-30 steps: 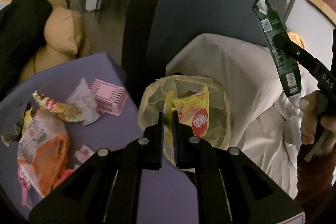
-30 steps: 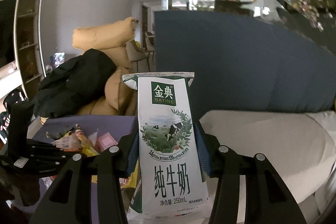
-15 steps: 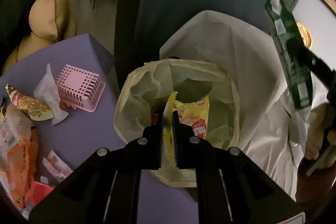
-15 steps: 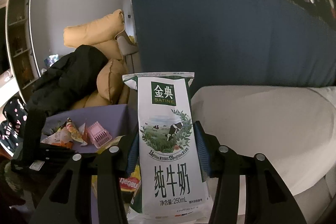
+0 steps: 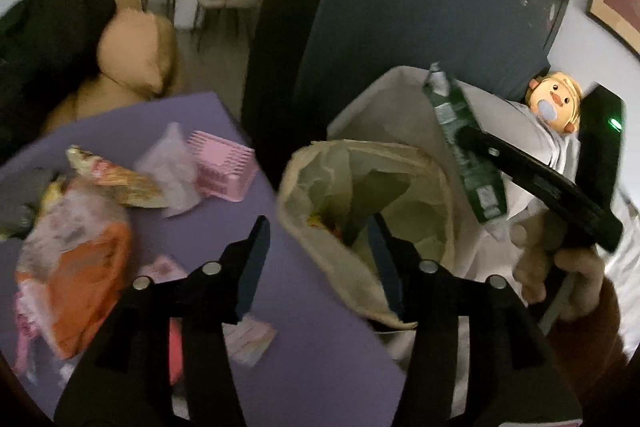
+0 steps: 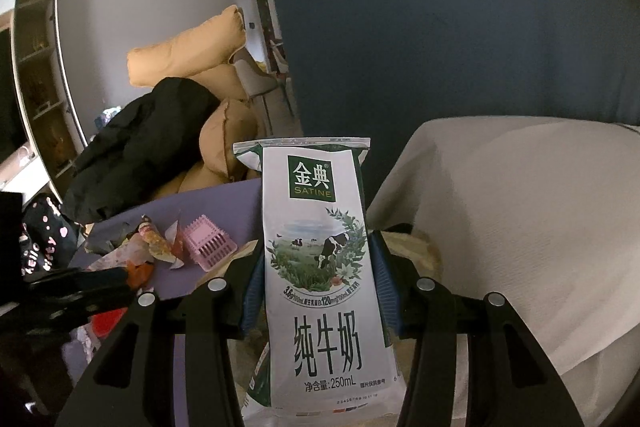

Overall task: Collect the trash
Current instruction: 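Lower the white milk carton into the trash bag and open the right tool, then grasp the pink printed pack with the right tool while the left tool grasps the pink panda card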

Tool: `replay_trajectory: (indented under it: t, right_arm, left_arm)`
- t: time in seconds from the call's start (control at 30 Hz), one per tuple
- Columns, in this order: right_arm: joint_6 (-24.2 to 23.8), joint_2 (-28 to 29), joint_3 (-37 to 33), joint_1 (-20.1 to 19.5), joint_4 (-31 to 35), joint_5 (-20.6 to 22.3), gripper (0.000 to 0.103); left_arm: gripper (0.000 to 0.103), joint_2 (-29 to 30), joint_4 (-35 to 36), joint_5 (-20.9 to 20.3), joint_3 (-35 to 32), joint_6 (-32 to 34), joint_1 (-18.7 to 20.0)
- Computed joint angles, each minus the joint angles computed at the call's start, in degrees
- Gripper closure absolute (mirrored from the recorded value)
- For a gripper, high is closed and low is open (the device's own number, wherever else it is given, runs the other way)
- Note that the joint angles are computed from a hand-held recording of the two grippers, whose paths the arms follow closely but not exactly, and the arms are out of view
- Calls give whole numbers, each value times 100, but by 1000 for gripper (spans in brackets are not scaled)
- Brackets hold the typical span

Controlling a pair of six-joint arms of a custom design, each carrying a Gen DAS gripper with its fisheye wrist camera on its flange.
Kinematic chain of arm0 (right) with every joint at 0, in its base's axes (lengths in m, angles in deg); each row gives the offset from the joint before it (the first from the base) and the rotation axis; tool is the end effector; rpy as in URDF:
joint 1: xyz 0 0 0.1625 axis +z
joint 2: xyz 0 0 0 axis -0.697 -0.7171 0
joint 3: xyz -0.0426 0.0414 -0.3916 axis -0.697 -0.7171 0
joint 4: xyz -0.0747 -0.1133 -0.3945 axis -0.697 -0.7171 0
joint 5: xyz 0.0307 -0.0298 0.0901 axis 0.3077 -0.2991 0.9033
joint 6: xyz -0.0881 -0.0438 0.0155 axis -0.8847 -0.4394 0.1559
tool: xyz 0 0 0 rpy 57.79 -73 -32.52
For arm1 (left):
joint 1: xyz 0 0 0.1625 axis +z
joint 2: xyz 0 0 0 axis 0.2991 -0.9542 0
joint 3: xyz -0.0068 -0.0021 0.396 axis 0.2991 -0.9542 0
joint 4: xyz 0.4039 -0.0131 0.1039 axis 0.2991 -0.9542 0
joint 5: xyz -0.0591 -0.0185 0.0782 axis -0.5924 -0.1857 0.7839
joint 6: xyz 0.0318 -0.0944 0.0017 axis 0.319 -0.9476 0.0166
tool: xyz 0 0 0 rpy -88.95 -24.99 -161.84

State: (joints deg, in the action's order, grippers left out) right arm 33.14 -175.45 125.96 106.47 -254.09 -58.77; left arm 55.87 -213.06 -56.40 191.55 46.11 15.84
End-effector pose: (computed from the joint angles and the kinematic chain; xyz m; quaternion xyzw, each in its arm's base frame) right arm -0.0485 -0.4159 0.3169 0.1909 -0.8469 0.4346 0.2396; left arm -0.3152 -0.4345 -0.0615 0.2759 0.9024 -0.2938 0.1522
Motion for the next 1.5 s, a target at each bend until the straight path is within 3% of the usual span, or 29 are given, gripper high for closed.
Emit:
replay_trajectory:
  t: [0.33, 0.47, 0.57, 0.6, 0.83, 1.13, 1.2, 1.5]
  right_arm:
    - [-149, 1283, 141, -86, -1924, 41, 57]
    - [-166, 1640, 148, -184, -2466, 96, 57]
    - [-45, 1709, 138, -169, -2463, -243, 55]
    - [2, 1710, 154, -166, -2479, -342, 50]
    - [182, 1147, 599, -263, -2260, -425, 47]
    - [223, 424, 1167, -5, -1409, -412, 47]
    - [205, 230, 1228, 82, -763, -373, 47]
    - [-206, 1024, 1244, 964, -436, -1285, 46]
  left_arm:
    - [51, -542, -534, 516, 1355, -696, -392]
    - [51, -589, -754, 556, 1633, -856, -357]
    - [48, -636, -917, 510, 1758, -923, -307]
    - [47, -667, -1013, 508, 1819, -937, -294]
    - [46, -909, -1387, 710, 2214, -1070, -282]
    - [45, -1759, -1076, 1421, 3010, -1543, -301]
    - [45, -2023, -805, 1556, 3185, -1695, -263]
    - [45, -2637, -469, 1770, 3699, -2125, 90]
